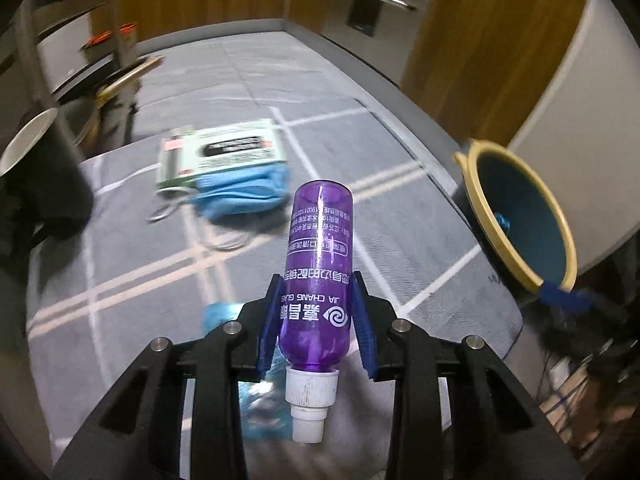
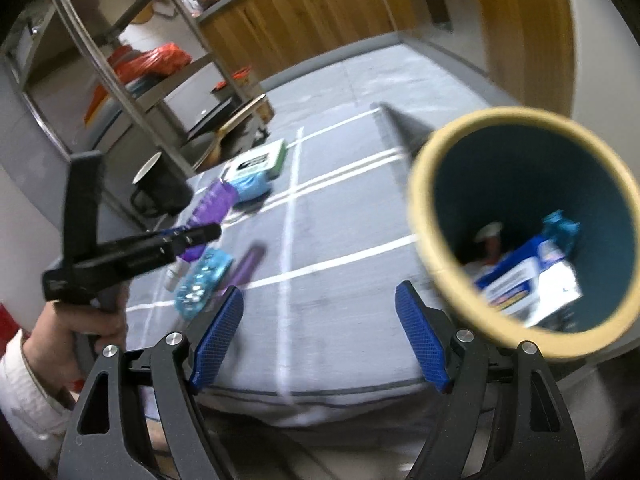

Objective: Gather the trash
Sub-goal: 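Lower the left gripper and grasp the purple bottle, then lower the open right gripper and grasp the blue pill blister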

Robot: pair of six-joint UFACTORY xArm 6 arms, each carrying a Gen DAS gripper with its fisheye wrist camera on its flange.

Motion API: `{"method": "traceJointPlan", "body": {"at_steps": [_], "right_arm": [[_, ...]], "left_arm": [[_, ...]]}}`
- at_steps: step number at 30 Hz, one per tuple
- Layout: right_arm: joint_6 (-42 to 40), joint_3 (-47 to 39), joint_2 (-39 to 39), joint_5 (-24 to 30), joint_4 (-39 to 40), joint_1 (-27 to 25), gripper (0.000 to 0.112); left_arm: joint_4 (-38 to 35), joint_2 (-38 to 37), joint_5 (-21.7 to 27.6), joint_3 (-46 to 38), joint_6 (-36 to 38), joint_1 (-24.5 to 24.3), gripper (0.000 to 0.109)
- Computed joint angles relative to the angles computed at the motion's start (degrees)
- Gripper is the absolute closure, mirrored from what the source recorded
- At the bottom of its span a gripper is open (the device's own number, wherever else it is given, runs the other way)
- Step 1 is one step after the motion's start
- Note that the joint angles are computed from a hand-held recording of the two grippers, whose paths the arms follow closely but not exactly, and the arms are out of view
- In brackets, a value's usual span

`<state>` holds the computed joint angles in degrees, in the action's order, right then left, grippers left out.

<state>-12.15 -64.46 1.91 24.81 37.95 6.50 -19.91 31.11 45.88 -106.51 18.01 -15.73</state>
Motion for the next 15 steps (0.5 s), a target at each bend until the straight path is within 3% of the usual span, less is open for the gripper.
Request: {"method": "traceJointPlan", "body": {"at_steps": [8, 15], "right_arm": [[14.18, -9.34, 8.39, 2.5, -7.23, 6.84, 0.022], [35.64, -23.29, 18.51, 11.38, -24.98, 11.02, 0.021]], "left_arm": [[-1.45, -5.83, 2.81, 1.94, -3.1, 6.47, 0.076], [-3.63, -8.99, 3.71, 1.92, -1.44, 9.8, 0.076]]}}
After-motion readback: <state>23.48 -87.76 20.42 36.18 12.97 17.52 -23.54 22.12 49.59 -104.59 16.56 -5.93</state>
